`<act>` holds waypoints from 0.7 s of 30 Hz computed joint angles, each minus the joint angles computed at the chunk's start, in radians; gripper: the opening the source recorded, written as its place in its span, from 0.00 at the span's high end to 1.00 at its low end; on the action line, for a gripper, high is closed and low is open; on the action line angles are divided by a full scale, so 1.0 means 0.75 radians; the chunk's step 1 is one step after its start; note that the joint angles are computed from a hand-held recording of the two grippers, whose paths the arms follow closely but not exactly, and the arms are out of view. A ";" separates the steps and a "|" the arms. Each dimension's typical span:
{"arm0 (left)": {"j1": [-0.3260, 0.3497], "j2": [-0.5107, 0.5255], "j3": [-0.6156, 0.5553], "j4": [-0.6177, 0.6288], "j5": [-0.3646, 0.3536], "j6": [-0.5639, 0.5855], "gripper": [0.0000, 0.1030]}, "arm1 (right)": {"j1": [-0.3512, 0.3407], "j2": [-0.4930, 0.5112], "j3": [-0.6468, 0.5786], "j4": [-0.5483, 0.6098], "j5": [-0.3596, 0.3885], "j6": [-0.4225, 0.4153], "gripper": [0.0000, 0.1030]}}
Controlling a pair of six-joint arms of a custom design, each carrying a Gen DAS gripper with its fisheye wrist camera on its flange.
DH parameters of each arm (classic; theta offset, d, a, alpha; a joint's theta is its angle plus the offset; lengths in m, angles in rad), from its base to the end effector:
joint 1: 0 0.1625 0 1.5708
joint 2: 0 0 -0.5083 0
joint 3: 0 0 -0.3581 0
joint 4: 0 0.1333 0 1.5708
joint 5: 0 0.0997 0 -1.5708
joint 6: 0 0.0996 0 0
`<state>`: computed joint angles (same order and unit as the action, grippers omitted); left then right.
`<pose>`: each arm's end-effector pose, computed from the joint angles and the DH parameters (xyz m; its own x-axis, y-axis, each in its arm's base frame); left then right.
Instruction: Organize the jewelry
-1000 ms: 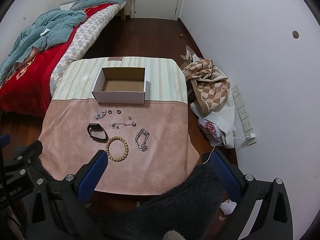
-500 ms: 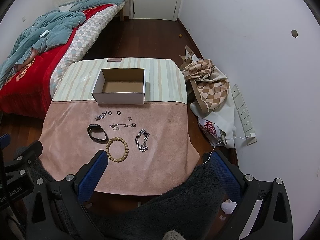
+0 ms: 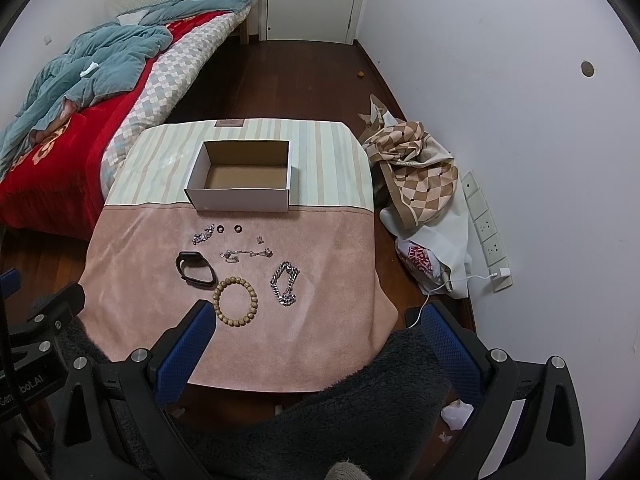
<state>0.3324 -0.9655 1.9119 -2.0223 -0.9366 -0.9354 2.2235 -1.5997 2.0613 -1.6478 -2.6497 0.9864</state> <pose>-0.4554 -0.3607 0.1720 -0.6676 0.2753 -0.6917 0.4962 0.8572 -0.1378 0.2674 -0.2748 0.4301 -0.5657 0.3110 0.7637 -0.1652 0.8646 -0.4745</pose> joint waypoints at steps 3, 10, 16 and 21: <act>-0.001 -0.007 0.009 -0.004 0.000 0.001 0.00 | 0.007 0.001 -0.007 0.011 -0.001 0.010 0.00; -0.003 -0.007 0.008 -0.004 0.004 0.000 0.00 | 0.011 0.003 -0.005 0.012 0.001 0.013 0.00; -0.005 -0.013 0.014 -0.007 0.007 -0.003 0.00 | 0.011 0.001 -0.003 0.004 0.002 0.008 0.00; -0.003 -0.012 0.016 -0.012 0.005 0.002 0.00 | 0.013 0.002 0.002 -0.006 0.002 0.003 0.00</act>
